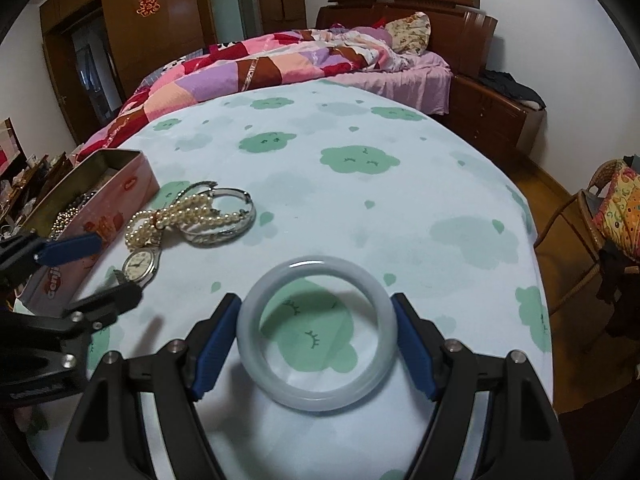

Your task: Organize jewelry

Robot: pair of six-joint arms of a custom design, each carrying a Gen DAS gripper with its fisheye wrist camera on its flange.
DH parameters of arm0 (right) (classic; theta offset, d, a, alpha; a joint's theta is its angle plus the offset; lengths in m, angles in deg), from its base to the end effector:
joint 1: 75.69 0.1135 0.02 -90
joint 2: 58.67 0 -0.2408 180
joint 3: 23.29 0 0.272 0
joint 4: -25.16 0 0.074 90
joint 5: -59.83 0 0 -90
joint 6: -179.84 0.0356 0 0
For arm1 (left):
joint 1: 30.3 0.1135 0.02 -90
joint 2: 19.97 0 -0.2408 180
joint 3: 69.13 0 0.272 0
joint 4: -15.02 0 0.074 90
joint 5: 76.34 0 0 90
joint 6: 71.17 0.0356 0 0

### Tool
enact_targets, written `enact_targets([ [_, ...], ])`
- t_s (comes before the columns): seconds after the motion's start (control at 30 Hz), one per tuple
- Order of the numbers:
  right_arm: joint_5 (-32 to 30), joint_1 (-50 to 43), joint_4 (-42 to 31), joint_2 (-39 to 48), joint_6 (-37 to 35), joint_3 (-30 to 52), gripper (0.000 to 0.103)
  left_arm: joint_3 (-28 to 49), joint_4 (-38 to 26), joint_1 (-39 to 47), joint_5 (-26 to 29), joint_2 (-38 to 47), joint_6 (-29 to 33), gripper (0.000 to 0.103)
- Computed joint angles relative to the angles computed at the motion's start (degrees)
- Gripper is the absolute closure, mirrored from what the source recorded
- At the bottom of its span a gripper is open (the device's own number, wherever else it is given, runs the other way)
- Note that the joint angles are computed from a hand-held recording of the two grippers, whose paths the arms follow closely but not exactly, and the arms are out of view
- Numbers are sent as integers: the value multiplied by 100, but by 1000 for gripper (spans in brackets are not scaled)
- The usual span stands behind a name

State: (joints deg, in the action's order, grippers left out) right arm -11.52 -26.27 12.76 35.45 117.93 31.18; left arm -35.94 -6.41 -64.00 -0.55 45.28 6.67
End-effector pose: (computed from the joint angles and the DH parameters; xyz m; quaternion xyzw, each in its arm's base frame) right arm 0.2122 0.2303 0.0952 -0.1209 0.9268 0.0814 0.3461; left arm 0.1831 -0.1116 0.1006 0.1380 0.9330 -0.0129 0.3320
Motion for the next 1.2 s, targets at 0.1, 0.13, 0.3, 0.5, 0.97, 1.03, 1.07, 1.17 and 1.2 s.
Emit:
enact_targets([
  [0.1,-18,-4,70,-41,-9,-59,26,49,119,-33,-177,244,-29,36],
  [0.13,-25,-7,78,-44,-8,-66,26,46,137,-43,-231,248,-36,37],
  [0.3,7,19,113,-44,-20,-78,26,-25,118,-155,-268,100,-68,39],
  [0.5,6,6,155,-50,-30,-107,26,11,124,-167,-57,240,-160,48],
  [0.97,54,38,86,-14,-74,-47,26,-142,308,392,651,156,-310,70],
  [1.03,84,51,91,-4,-87,-42,26,-169,301,388,649,106,-306,71],
  [1.07,91,54,92,-5,-94,-41,26,-205,278,381,638,31,-307,72],
  [1.17,91,53,139,-32,-128,-77,26,-361,119,368,691,-442,-226,88],
  [1.2,69,49,144,-46,-132,-92,26,-386,20,354,715,-596,-206,88],
])
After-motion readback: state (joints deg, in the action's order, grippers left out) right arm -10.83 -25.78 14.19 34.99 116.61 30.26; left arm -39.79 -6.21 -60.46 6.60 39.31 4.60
